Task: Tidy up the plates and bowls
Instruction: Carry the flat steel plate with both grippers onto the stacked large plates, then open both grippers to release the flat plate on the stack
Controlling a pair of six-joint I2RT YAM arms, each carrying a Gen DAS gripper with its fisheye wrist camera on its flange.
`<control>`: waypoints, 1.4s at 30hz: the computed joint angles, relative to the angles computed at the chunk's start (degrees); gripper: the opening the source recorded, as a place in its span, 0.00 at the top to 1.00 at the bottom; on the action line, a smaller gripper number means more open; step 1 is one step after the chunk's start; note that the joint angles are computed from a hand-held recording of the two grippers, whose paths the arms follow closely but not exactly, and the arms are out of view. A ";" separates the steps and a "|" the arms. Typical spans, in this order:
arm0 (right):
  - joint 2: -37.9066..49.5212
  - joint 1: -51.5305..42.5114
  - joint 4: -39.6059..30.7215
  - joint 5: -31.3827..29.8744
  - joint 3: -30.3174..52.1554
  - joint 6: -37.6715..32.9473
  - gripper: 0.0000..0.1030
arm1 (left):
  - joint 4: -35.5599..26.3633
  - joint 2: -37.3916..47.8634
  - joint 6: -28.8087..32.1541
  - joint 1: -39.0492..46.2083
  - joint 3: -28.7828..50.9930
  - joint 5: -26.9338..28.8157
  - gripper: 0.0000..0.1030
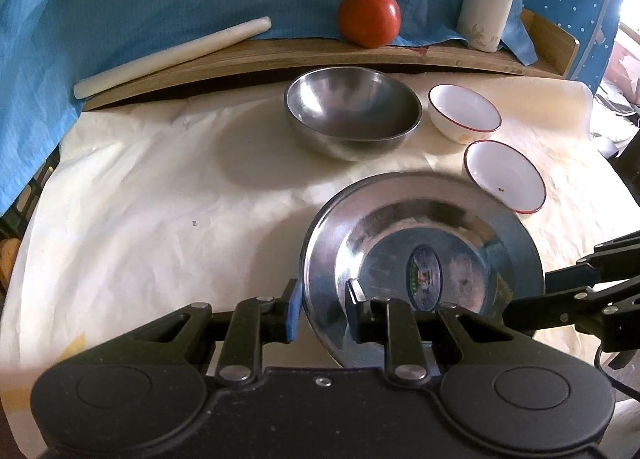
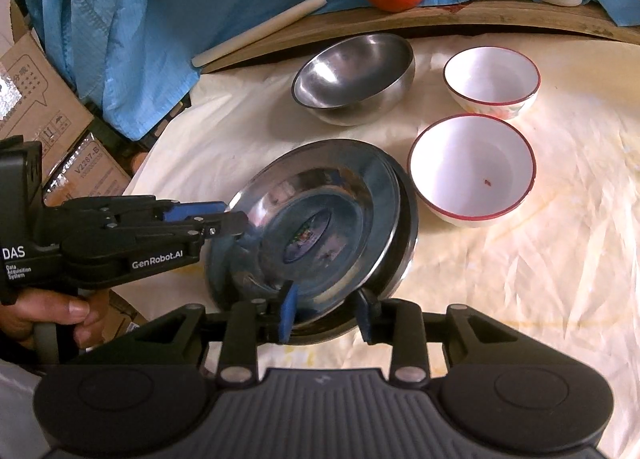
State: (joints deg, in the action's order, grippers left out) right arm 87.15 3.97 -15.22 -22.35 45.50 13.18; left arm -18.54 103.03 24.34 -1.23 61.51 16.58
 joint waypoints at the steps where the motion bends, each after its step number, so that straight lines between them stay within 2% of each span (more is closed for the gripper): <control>1: 0.03 0.04 -0.04 0.08 0.09 -0.03 0.62 | -0.01 0.03 0.06 0.00 0.08 0.09 0.76; 6: -0.13 0.07 -0.09 0.57 0.11 0.27 0.61 | -0.46 0.53 -0.04 0.13 0.72 -0.04 0.75; 14: -0.47 0.43 -0.01 2.36 0.33 0.32 0.44 | -0.26 0.96 -0.52 0.15 1.64 -0.09 0.66; 19: -0.73 0.57 0.39 3.28 0.38 0.26 0.30 | -0.24 1.28 -0.60 0.31 2.16 0.06 0.64; 21: -0.68 0.57 0.47 3.43 0.40 0.34 0.28 | -0.28 1.33 -0.57 0.32 2.25 0.10 0.63; 25: -0.71 0.62 0.93 3.91 0.30 0.63 0.18 | -0.31 1.79 -0.87 0.40 3.18 0.34 0.51; 32: -1.04 0.65 2.16 5.01 0.27 0.87 0.11 | 1.05 1.96 -2.64 0.69 3.87 -0.35 0.23; 36: -1.33 0.78 2.63 5.85 0.37 1.11 0.07 | 1.09 2.41 -3.14 0.68 4.82 -0.78 0.20; 38: -1.57 0.89 2.96 6.27 0.31 1.48 0.06 | 0.95 2.71 -3.24 0.63 5.40 -0.96 0.13; 42: -2.40 1.14 3.90 7.64 -0.18 2.51 0.02 | 0.87 2.84 -2.85 0.75 6.13 -0.68 0.11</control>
State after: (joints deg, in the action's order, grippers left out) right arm 84.75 5.11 -11.32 -14.71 45.32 15.69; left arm -17.66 105.87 21.49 -0.48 67.63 15.91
